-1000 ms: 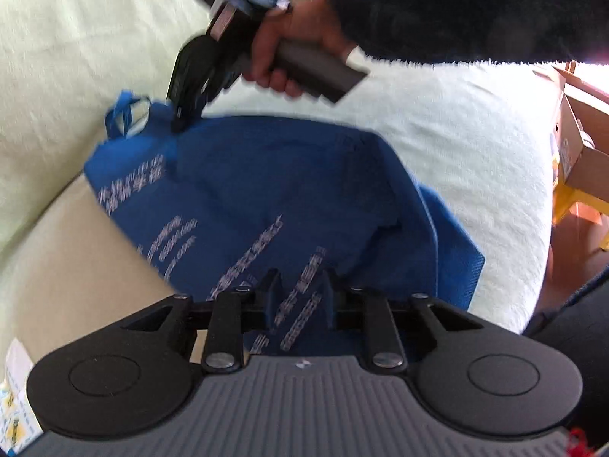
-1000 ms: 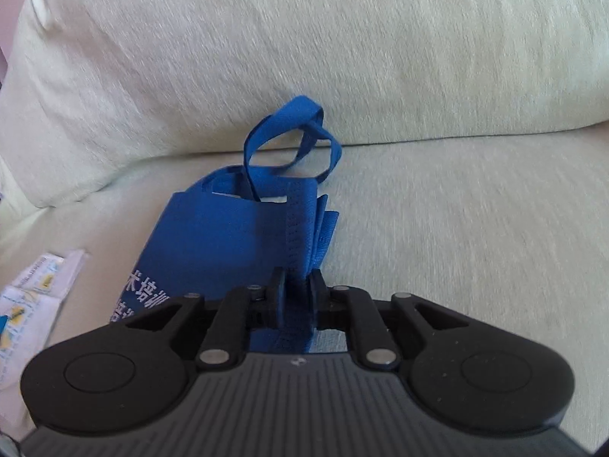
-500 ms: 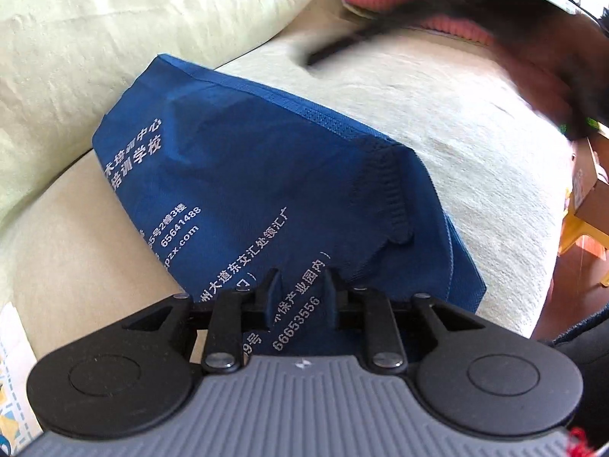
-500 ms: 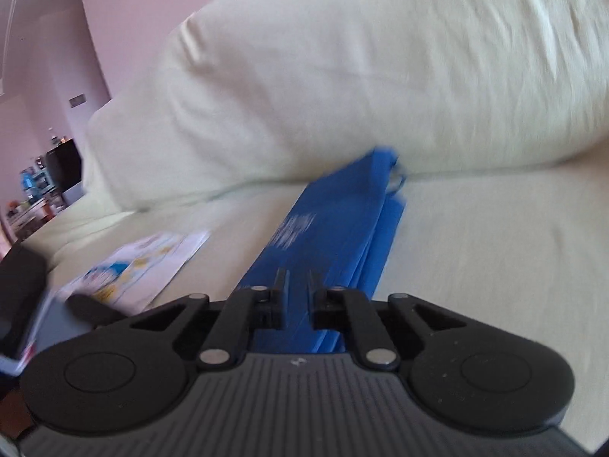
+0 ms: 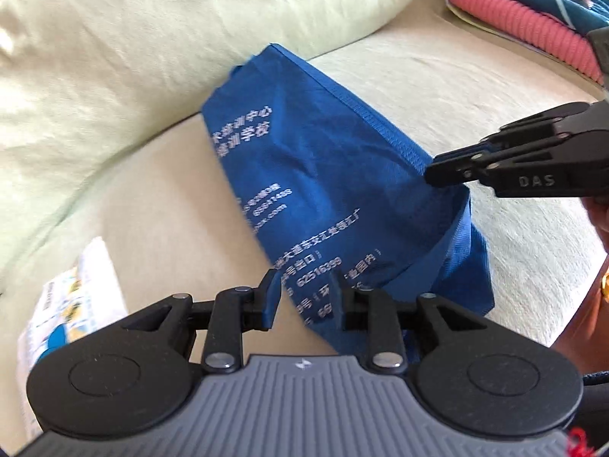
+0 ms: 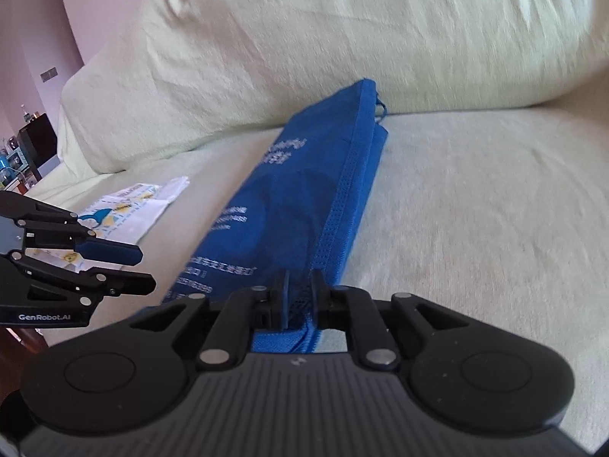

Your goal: Fold shopping bag

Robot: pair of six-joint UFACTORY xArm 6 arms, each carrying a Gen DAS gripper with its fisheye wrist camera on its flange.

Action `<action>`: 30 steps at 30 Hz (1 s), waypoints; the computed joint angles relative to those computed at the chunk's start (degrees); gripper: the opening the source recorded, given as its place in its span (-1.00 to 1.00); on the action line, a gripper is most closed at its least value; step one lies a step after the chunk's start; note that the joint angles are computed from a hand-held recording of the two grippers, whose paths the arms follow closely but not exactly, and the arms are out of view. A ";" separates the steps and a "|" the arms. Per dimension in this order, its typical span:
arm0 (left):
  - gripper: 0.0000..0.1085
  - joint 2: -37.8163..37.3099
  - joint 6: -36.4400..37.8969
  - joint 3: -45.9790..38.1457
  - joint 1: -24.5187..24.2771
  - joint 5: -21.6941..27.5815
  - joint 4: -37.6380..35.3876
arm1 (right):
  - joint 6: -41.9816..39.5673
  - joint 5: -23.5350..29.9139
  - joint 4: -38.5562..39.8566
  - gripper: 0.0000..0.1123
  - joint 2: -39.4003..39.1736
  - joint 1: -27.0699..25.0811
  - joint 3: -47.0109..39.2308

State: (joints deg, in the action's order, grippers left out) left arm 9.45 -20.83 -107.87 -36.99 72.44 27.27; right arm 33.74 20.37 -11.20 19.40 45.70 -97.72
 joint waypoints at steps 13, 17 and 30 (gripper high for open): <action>-0.09 -11.33 -20.01 10.81 -7.34 5.81 5.73 | 24.17 9.84 -26.13 -0.49 -13.44 7.37 9.63; -0.09 -12.37 -26.46 11.36 -9.77 8.80 4.64 | 25.53 13.47 -26.20 -0.41 -16.15 9.91 12.39; 0.08 -10.17 -31.34 5.34 -19.84 14.06 11.00 | 30.23 18.71 -36.91 -0.08 -24.80 15.98 18.73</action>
State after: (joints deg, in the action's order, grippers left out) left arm -0.72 -52.18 -102.54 -56.82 86.50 38.27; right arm 63.96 39.08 -48.10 -5.40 61.68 -78.99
